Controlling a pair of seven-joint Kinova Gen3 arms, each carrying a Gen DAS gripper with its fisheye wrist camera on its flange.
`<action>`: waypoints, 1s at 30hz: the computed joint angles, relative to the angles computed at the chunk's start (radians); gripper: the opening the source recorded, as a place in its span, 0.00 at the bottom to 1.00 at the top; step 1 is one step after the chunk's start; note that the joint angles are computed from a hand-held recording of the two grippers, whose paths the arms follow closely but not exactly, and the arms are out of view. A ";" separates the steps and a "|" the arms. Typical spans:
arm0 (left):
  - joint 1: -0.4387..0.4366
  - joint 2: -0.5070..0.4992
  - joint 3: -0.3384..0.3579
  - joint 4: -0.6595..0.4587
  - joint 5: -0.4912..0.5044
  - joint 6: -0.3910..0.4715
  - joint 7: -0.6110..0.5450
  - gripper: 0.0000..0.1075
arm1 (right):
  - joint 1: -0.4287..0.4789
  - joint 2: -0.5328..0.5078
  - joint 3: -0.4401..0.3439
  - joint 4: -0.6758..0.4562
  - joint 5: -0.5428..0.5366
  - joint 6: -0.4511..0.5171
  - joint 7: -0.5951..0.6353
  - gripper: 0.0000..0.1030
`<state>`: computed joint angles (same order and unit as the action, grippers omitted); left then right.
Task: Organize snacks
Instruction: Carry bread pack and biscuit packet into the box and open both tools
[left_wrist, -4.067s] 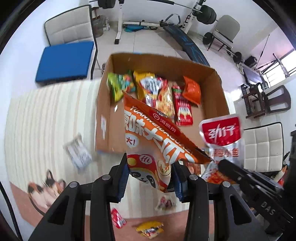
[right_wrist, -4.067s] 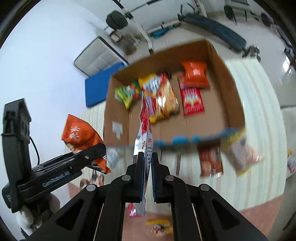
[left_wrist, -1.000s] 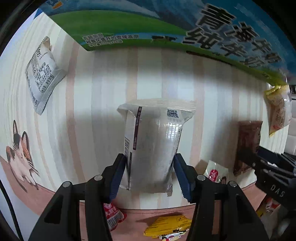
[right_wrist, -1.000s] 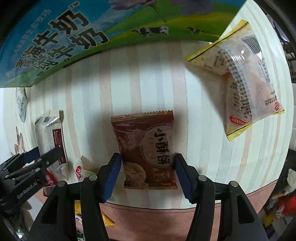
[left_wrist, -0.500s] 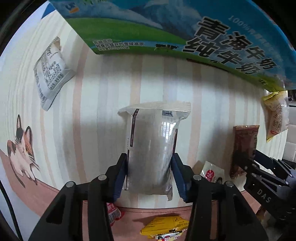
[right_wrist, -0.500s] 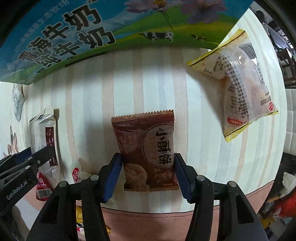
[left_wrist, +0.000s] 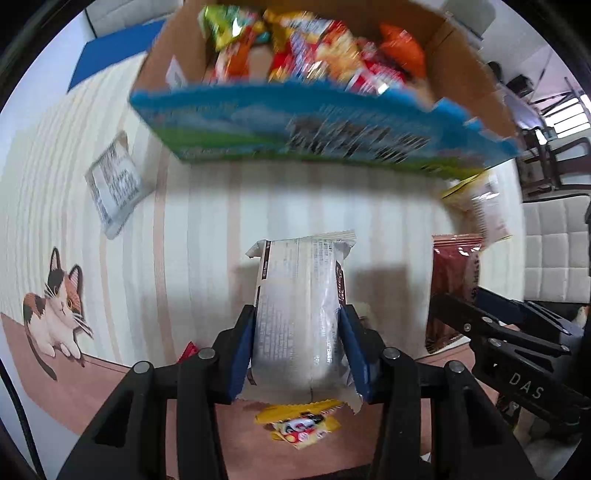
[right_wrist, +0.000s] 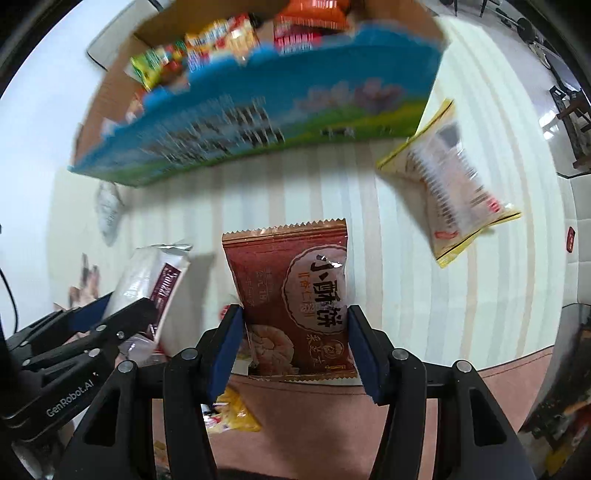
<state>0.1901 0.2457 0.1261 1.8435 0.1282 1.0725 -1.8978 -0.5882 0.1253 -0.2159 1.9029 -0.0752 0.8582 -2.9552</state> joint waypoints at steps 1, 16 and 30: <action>-0.010 -0.018 0.004 -0.016 0.020 0.020 -0.017 0.40 | -0.008 -0.026 0.006 -0.005 0.010 0.011 -0.014 0.57; 0.016 0.103 0.019 -0.508 0.126 0.222 0.016 0.40 | 0.234 -0.162 0.068 -0.211 0.111 0.227 0.196 0.57; 0.133 0.442 -0.007 -0.786 -0.033 0.336 0.162 0.40 | 0.355 0.094 0.163 -0.235 0.065 0.154 0.410 0.58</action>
